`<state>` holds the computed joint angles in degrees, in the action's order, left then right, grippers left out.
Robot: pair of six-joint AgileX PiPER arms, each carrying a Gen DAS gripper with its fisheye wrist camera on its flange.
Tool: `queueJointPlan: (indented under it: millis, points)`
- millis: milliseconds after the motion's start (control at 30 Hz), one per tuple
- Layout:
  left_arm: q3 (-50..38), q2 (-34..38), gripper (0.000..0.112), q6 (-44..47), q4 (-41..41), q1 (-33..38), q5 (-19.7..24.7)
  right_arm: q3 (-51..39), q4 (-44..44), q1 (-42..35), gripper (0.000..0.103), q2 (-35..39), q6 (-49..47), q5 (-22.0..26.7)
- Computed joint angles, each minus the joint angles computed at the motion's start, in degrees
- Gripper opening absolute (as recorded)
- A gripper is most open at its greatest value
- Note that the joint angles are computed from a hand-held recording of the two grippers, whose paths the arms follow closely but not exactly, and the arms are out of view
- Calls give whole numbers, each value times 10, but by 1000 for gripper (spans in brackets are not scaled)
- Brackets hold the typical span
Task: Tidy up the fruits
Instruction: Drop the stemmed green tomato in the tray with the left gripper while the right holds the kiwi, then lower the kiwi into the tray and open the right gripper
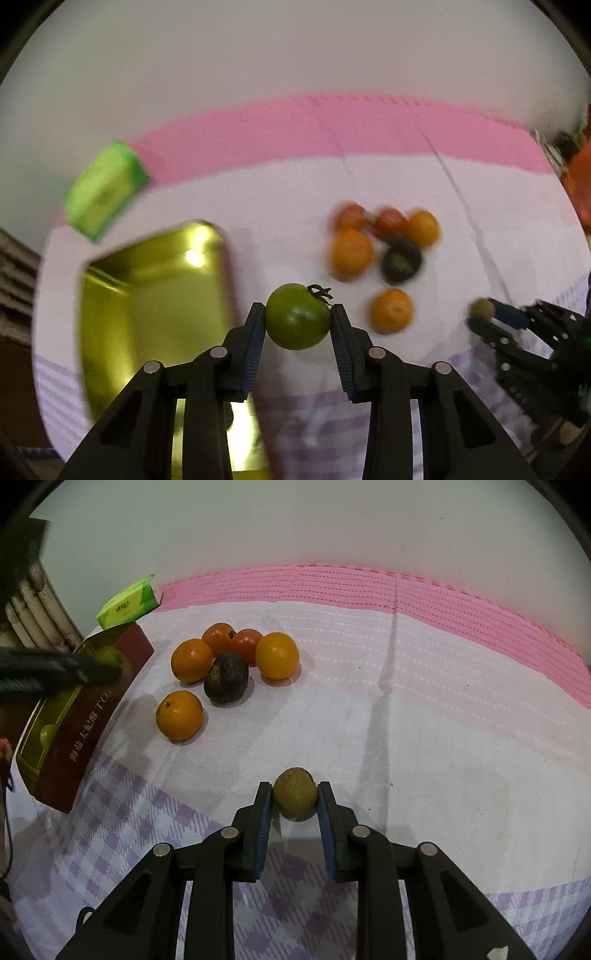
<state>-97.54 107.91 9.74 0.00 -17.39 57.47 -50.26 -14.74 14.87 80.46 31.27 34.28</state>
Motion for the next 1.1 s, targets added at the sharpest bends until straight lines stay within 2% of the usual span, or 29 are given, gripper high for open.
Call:
queueJointPlan:
  millis: [67, 200, 300, 400, 500, 633, 833, 933, 967, 1033, 1067, 1100]
  points:
    - [11, -11, 37, 3, 19, 24, -20, -4, -16, 8, 23, 3, 15, 8]
    - [-3, 16, 37, 2, 25, 88, -3, -11, -32, 17, 23, 7, 31, 24]
    - [-4, 41, 37, 0, 41, 122, -7, -21, -29, 19, 23, 12, 27, 39]
    - [-20, 66, 37, 14, 24, 148, 6, -31, -19, 17, 23, 16, 22, 52]
    - [1, 67, 37, 24, 13, 161, -7, -50, -29, 31, 23, 17, 36, 70]
    - [20, 67, 37, 38, -3, 171, -28, -99, -21, 61, 23, 28, 32, 89]
    - [44, 50, 38, 62, -38, 190, -39, -232, 8, 126, 23, 96, -10, 103]
    - [57, 25, 38, 122, -126, 229, -25, -295, 59, 137, 23, 139, -54, 102]
    - [63, 11, 40, 144, -161, 245, -25, -315, 68, 140, 23, 154, -62, 103]
    - [86, -29, 54, 190, -230, 287, -36, -360, 75, 154, 23, 188, -73, 112]
    - [94, -44, 66, 193, -239, 297, -44, -390, 82, 161, 23, 210, -83, 119]
    - [110, -68, 72, 200, -250, 312, -62, -412, 88, 165, 23, 226, -93, 124]
